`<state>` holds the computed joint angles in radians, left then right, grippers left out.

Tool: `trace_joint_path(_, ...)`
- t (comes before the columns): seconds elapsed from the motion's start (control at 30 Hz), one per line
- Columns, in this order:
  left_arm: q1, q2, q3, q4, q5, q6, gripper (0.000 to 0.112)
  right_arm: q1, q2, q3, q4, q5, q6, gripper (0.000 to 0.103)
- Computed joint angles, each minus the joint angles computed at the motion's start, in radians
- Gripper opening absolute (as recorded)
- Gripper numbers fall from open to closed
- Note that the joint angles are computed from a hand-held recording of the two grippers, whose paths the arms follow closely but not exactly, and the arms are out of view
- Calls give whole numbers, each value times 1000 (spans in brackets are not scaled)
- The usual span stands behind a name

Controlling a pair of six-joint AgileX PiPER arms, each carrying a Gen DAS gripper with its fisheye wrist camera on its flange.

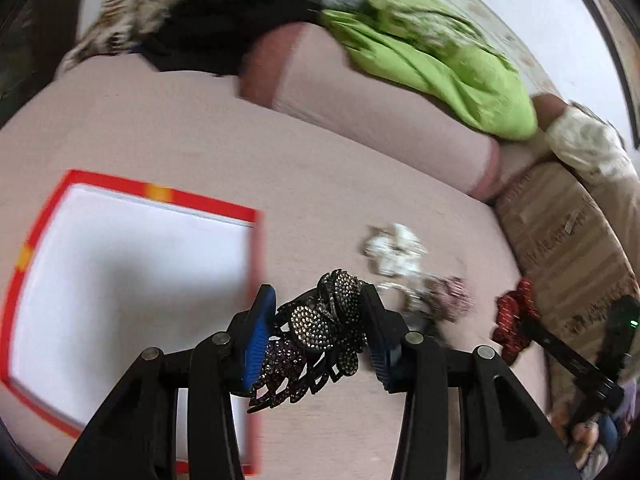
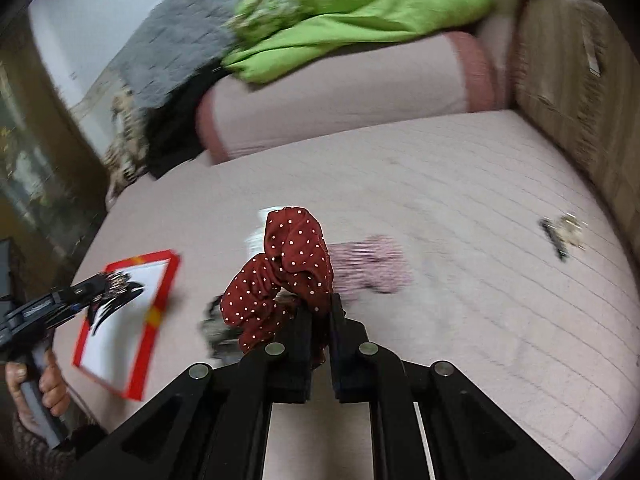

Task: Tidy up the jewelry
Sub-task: 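Grasp the rhinestone butterfly clip with the left tool while the right grasps the red polka-dot scrunchie, then place the butterfly clip with the left tool while the right places the polka-dot scrunchie in the box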

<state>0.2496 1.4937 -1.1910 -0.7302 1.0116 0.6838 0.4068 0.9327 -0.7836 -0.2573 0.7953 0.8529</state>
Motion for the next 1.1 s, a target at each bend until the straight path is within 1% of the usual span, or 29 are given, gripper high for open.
trace_joint_path(0.07,59,36,-23,5,-5,5,42,78,81,-63,-9,-14,33,8)
trace_joint_path(0.17,123,97,-60,8,-30,7,42,148,217,-148,27,-66,16,8)
trace_joint_path(0.27,187,200,-145,10,-36,-16,42,201,411,-289,78,-118,-37,8)
trace_joint_path(0.33,196,255,-192,27,-56,-38,42,217,530,-388,112,-135,-83,8)
trace_joint_path(0.37,195,289,-226,47,-70,-56,42,218,567,-417,129,-141,-103,8)
trace_joint_path(0.47,192,366,-318,96,-93,-95,42,211,740,-564,227,-159,-200,8)
trace_joint_path(0.53,187,418,-383,131,-102,-122,42,212,847,-660,258,-154,-235,8)
trace_joint_path(0.57,189,450,-426,147,-96,-134,43,212,881,-691,267,-149,-247,8)
trace_joint_path(0.63,188,506,-497,175,-88,-158,43,214,988,-797,287,-125,-273,8)
trace_joint_path(0.77,185,578,-585,227,-81,-204,43,218,1092,-906,285,-88,-288,8)
trace_joint_path(0.87,189,585,-590,216,-86,-202,45,223,1133,-951,272,-75,-285,11)
trace_joint_path(0.9,192,584,-588,211,-90,-199,47,228,1128,-945,260,-78,-275,20)
trace_joint_path(0.93,194,581,-586,204,-92,-197,49,229,1126,-941,255,-83,-273,35)
trace_joint_path(0.97,200,575,-580,192,-94,-190,54,232,1111,-927,244,-84,-263,43)
trace_joint_path(1.0,203,568,-570,181,-97,-182,57,235,1103,-921,217,-89,-240,54)
trace_joint_path(1.03,209,557,-561,166,-97,-171,58,238,1093,-915,189,-95,-217,60)
trace_joint_path(1.1,217,525,-537,153,-95,-157,58,239,1076,-908,164,-91,-200,60)
